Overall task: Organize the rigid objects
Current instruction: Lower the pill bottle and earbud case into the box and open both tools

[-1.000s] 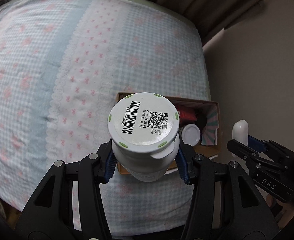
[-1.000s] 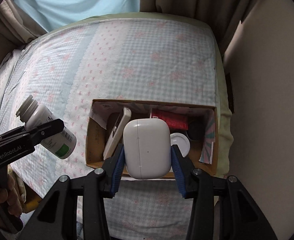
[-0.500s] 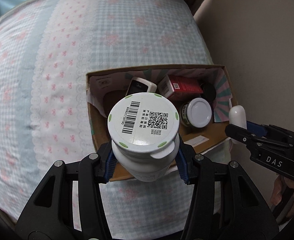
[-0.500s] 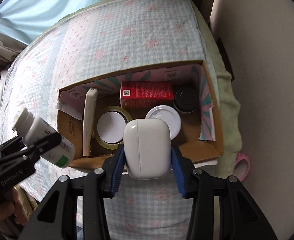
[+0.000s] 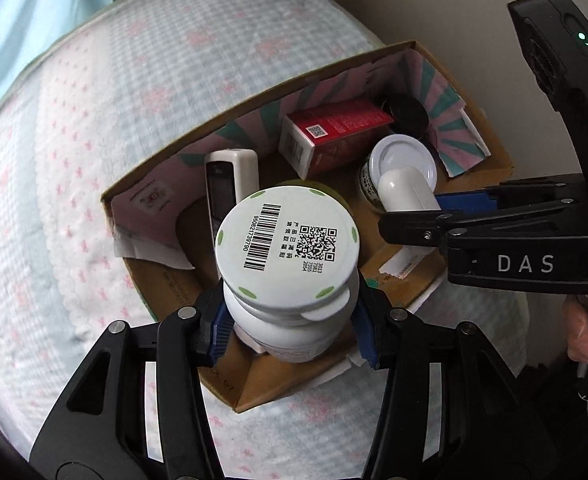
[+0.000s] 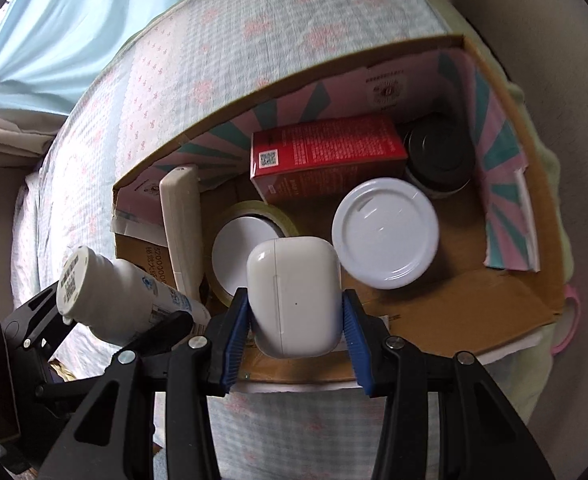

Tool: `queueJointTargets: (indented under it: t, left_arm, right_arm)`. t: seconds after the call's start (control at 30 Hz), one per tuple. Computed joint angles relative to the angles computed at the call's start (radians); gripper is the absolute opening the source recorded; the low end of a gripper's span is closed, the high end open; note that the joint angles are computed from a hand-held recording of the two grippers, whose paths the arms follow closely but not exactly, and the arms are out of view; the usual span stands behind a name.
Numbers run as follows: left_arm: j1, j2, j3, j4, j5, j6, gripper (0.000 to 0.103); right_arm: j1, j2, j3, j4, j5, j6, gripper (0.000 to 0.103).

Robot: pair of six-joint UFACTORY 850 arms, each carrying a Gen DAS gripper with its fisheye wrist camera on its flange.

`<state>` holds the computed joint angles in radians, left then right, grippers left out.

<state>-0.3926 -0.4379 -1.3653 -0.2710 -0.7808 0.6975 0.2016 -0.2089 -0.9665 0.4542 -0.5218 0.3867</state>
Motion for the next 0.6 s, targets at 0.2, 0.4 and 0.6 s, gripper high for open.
queueJointTargets:
  t: [0.2,0.4,0.6]
  left_arm:
    - [-0.003,-0.016,-0.004,0.023,-0.008,0.037,0.047]
    - [0.009,-0.028,-0.031,-0.010,-0.059,0.060,0.103]
    - [0.022,-0.014,-0.038,0.003,-0.069,0.045,0.103]
  right_arm:
    - [-0.013,-0.021,0.017,0.138,0.012,-0.090,0.042]
    - [-0.017,0.010,0.038,0.086,0.046,0.011,0.103]
    - [0.006,0.074,0.055,-0.225,0.038,0.373,0.103]
